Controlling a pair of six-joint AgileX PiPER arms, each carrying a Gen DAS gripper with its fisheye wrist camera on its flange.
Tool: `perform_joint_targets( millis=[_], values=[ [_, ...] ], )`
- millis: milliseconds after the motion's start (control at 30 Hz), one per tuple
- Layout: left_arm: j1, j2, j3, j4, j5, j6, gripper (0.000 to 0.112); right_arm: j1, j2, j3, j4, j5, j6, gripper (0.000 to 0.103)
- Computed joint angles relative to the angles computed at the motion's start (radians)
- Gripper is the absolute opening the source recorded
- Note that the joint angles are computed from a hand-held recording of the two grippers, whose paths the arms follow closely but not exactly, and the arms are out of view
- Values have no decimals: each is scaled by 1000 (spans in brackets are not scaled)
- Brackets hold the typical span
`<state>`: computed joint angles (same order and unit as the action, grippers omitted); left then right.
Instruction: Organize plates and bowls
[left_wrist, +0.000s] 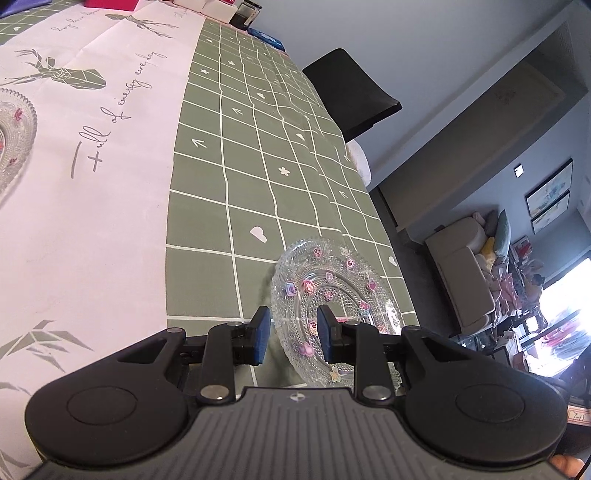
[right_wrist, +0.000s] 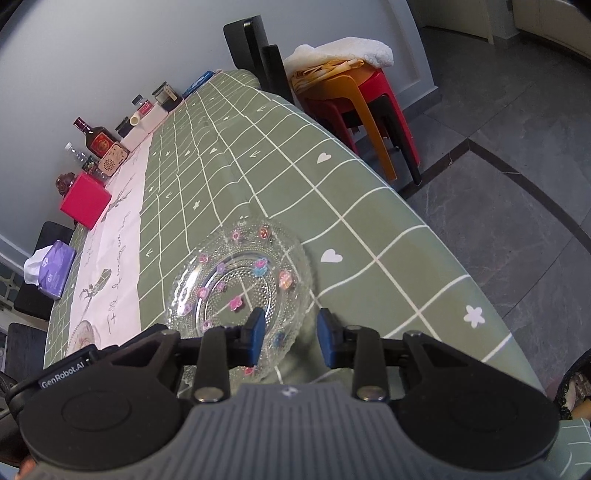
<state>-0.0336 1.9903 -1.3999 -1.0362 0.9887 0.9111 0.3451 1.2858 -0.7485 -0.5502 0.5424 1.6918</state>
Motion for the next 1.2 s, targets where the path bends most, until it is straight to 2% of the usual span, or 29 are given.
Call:
perform_joint_targets(
  millis=[100,200,267,400,533,733,933,1200],
  values=[
    [-7,10,-9,9,-4,-2,30,-33,9,8,41,-43,-37,22],
    [-6,20,-17,8,2,-1,25,-50,9,16,61,-67,-52,19],
    [-10,23,-18,14,-1,1,20,-51,10,16,65,-69,-58,18],
    [-16,10,-9,36,-18,6,12,-42,17,5,58,-38,-57,8],
    [-6,-8,5,60,-10,9,10,-47,12,-1,116,-32,-104,7],
    [16,-63,49,124,-2,-13,10,-8,2,-27,197,34,-162,7],
    [38,-104,89,161,3,-15,11,55,-15,-32,203,81,-130,7],
    [66,-110,104,135,24,28,11,70,-26,-15,194,63,-109,9]
  ],
)
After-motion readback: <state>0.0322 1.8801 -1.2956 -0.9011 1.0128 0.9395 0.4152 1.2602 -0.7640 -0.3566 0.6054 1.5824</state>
